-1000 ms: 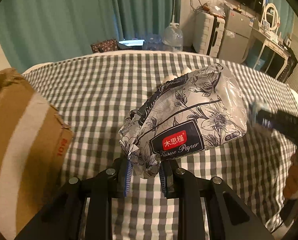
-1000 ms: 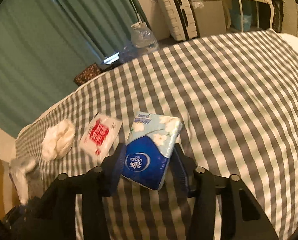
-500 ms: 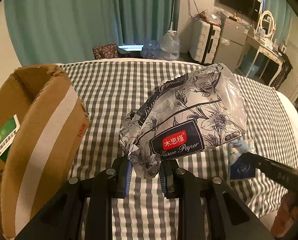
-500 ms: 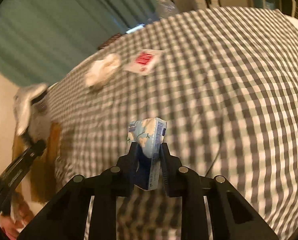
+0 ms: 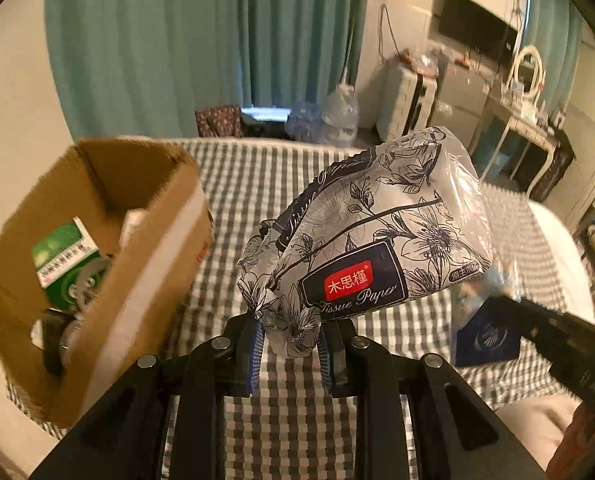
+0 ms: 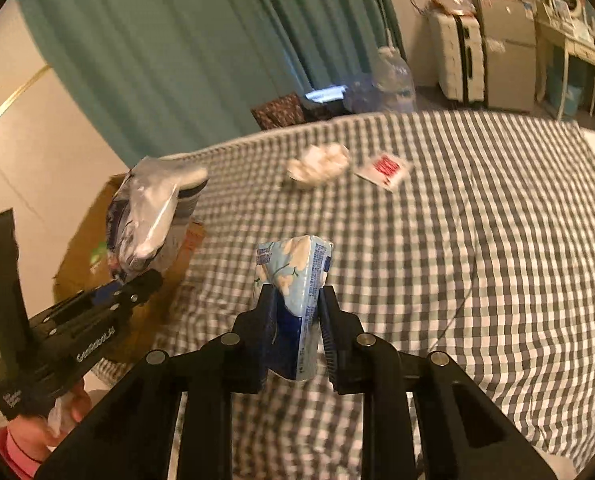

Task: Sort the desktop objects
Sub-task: 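Carry both tissue packs over the cardboard box and release them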

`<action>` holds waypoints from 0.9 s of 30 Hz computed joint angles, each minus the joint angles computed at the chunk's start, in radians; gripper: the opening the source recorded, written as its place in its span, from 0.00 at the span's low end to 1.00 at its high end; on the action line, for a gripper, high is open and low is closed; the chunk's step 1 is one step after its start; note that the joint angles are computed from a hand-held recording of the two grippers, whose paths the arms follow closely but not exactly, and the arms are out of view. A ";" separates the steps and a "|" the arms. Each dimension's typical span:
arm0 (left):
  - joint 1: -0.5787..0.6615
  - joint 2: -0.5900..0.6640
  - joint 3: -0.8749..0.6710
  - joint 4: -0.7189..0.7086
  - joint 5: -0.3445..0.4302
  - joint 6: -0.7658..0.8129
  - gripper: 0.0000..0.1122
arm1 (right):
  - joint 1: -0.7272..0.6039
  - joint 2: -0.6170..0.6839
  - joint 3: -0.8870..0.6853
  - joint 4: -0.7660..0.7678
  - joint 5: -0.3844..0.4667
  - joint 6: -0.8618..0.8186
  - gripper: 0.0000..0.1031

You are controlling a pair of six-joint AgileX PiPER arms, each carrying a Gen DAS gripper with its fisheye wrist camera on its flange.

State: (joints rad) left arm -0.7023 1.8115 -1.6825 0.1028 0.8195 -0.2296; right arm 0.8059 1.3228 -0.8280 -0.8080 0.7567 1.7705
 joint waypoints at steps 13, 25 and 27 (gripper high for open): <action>0.194 -0.057 -0.244 -0.073 0.197 0.124 0.21 | 0.120 0.223 -0.513 -0.030 0.195 -0.250 0.21; 0.425 0.060 -0.375 -0.104 0.238 0.191 0.21 | -0.004 0.627 -1.089 0.254 0.136 -0.662 0.21; 0.460 0.100 -0.383 -0.111 0.243 0.191 0.21 | -0.034 0.731 -1.223 0.330 0.163 -0.747 0.22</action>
